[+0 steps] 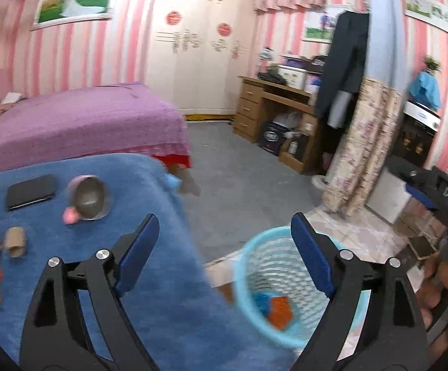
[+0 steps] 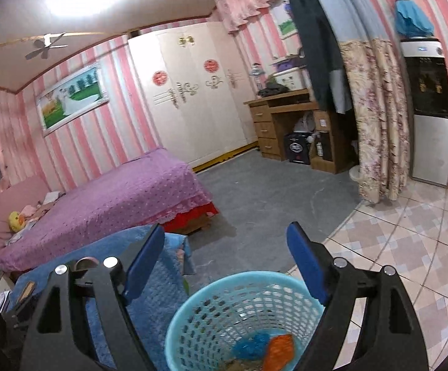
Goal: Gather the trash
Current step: 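Carry both items to the wastebasket and release them inside, then return to the blanket and grasp the brown paper cup with the left gripper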
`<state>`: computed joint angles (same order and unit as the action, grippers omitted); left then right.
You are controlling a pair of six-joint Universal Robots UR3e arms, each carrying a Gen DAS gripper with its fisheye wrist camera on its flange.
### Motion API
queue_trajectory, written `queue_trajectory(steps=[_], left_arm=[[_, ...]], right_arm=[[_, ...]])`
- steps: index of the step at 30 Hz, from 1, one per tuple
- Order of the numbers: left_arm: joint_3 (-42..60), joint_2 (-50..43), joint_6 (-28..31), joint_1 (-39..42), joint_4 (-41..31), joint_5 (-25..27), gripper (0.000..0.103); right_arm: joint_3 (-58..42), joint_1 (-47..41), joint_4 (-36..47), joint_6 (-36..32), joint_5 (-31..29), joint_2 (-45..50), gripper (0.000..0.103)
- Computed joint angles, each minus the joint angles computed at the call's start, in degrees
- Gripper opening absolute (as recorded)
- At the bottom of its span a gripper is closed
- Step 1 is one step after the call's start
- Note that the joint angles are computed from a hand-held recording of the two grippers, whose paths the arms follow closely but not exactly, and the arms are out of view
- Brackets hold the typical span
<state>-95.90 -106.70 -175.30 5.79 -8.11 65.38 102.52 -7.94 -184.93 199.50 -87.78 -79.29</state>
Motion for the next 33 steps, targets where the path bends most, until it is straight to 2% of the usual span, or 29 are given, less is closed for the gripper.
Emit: queue_trajectory(steps=[5,9,14,16,20,25,28,33], left_arm=[[-8.44,7.48,4.74,12.53,1.13,-2.11,0.085],[-13.09,11.96,9.25,24.61,1.58,-6.14,0.085],[-16.34,12.22,12.3,36.93,3.44,-10.34,0.085],[-14.84,10.02,12.65,40.38,1.9,-11.73,0.085],[-13.72,7.5,15.33,44.37,0.88,-13.96,0.085],[-10.6,3.82,17.55,47.24,-2.46,-13.39,0.085],[-8.82,1.26,18.84,48.2,-2.61,-11.06,0.085],[-7.54,-0.49,20.0,49.77,-6.19,-12.45,0.085]], right_arm=[[-6.59,6.33,2.28,-1.62,-1.63,4.26,0.081],[-13.72,12.43,5.02,-2.87,-2.91,9.03,0.083],[-24.84,20.96,9.01,-5.13,-3.54,16.72,0.083],[-30.23,24.49,11.45,-6.56,-5.5,20.28,0.083],[-42.65,30.52,17.28,-8.6,-7.54,28.49,0.083],[-60.43,35.74,25.95,-10.16,-8.99,39.86,0.083],[-70.48,36.88,32.04,-10.37,-9.31,45.25,0.083],[-85.1,37.08,40.4,-9.27,-8.39,53.04,0.083]])
